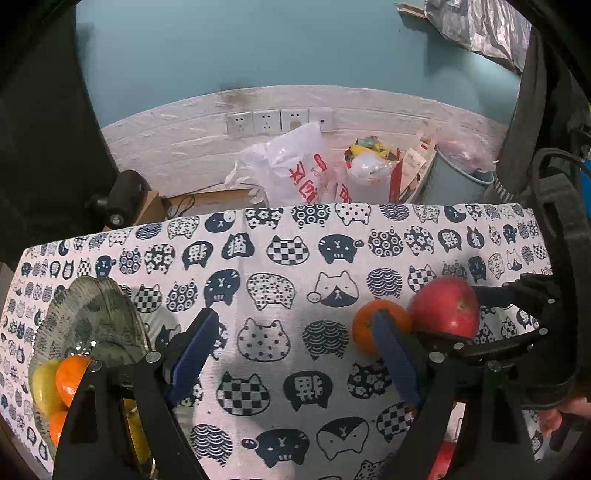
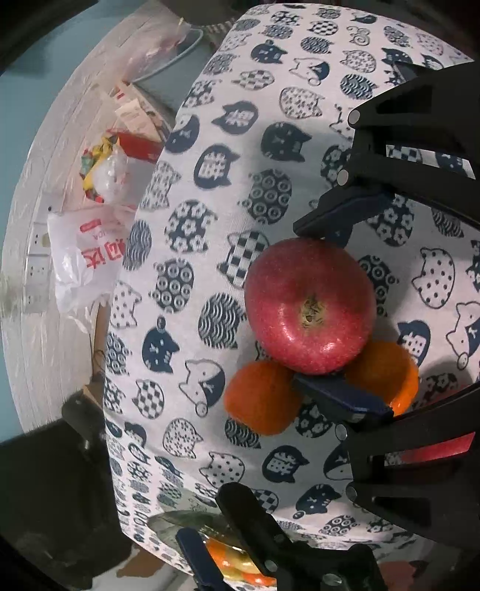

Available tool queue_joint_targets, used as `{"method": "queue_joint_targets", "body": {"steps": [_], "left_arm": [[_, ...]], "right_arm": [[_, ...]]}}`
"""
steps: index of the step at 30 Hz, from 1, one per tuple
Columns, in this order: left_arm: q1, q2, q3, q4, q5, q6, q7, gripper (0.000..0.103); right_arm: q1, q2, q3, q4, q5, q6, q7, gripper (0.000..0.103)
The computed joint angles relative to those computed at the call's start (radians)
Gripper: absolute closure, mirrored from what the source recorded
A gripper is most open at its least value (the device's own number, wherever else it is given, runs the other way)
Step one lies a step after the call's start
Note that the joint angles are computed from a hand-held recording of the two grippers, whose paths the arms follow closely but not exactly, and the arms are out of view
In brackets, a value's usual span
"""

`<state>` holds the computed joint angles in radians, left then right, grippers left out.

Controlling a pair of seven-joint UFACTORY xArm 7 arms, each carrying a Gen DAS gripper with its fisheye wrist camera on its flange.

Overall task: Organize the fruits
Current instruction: 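Move the right gripper onto a red apple while the left gripper approaches the tangerines, then lift the red apple with the right gripper while the left gripper grasps a tangerine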

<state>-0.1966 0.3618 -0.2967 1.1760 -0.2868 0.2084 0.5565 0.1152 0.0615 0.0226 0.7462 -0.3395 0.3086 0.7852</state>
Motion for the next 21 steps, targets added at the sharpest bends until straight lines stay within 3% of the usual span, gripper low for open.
{"method": "queue_joint_targets", "body": {"steps": [10, 21], "left_arm": [[0.005, 0.017, -0.047, 0.027, -0.060, 0.068, 0.054, 0.017], [-0.049, 0.025, -0.047, 0.059, -0.111, 0.161, 0.108, 0.017]], "right_arm": [[-0.065, -0.121, 0.004, -0.095, -0.096, 0.019, 0.132, 0.029], [-0.153, -0.237, 0.035, -0.218, -0.064, -0.006, 0.139, 0.029]]}}
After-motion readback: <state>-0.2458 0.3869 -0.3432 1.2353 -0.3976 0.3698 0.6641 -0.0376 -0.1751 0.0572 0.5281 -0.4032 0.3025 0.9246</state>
